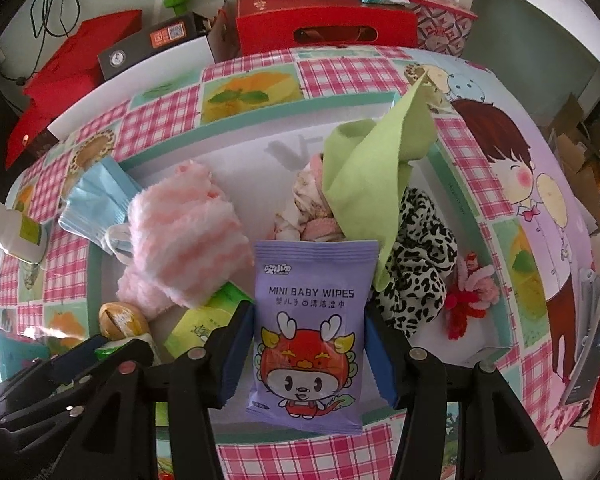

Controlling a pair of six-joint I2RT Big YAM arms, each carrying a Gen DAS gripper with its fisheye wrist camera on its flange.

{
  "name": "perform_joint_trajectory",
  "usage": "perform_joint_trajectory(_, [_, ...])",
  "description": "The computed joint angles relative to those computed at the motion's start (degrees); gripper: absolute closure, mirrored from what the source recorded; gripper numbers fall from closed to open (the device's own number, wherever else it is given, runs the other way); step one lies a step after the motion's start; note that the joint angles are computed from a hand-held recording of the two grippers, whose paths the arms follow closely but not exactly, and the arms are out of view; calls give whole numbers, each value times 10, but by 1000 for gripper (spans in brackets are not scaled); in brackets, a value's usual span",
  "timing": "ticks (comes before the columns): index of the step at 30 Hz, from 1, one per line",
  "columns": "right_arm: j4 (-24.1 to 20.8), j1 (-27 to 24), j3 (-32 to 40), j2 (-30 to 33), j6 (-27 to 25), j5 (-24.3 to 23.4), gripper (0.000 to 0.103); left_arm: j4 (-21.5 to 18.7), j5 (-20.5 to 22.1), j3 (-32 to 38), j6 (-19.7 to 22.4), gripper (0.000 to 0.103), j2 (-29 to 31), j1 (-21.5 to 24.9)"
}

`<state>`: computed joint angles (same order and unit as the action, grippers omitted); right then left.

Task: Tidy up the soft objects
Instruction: 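Open the left tool to drop the green tissue pack into the tray, then open the right tool to drop the purple wipes pack into the tray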

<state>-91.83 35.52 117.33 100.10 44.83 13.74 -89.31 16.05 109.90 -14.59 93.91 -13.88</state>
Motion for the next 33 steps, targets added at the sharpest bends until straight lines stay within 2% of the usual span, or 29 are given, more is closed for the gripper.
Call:
perform_joint_trajectory(13, [39, 7, 8, -28, 15, 50, 45, 12, -4, 5, 8, 47, -19, 9])
perform_joint_trajectory(17, [40, 6, 8, -29, 18, 51, 43, 17, -21, 5, 2, 47, -22, 19])
perform_joint_trajectory(20, [39, 5, 7, -26, 19, 47, 37, 17, -36, 6, -5, 45, -20, 25])
perform_joint_trajectory(22, [38, 6, 7, -25, 19, 47, 33, 22, -46, 2, -9, 31, -21, 30])
perform_joint_trajectory(24, [35, 7, 8, -23, 18, 47, 24, 31, -66, -2, -13, 28, -23, 33])
perform_joint_trajectory(27, [32, 8, 11, -20, 15, 48, 23, 40, -82, -8, -19, 24, -24, 35])
perform_joint_trajectory(29, [33, 9, 12, -19, 13, 48, 22, 49, -77, -16, -28, 21, -26, 42])
perform_joint_trajectory(33, [33, 10, 14, -15, 8, 47, 4, 66, -81, -25, -37, 17, -31, 49])
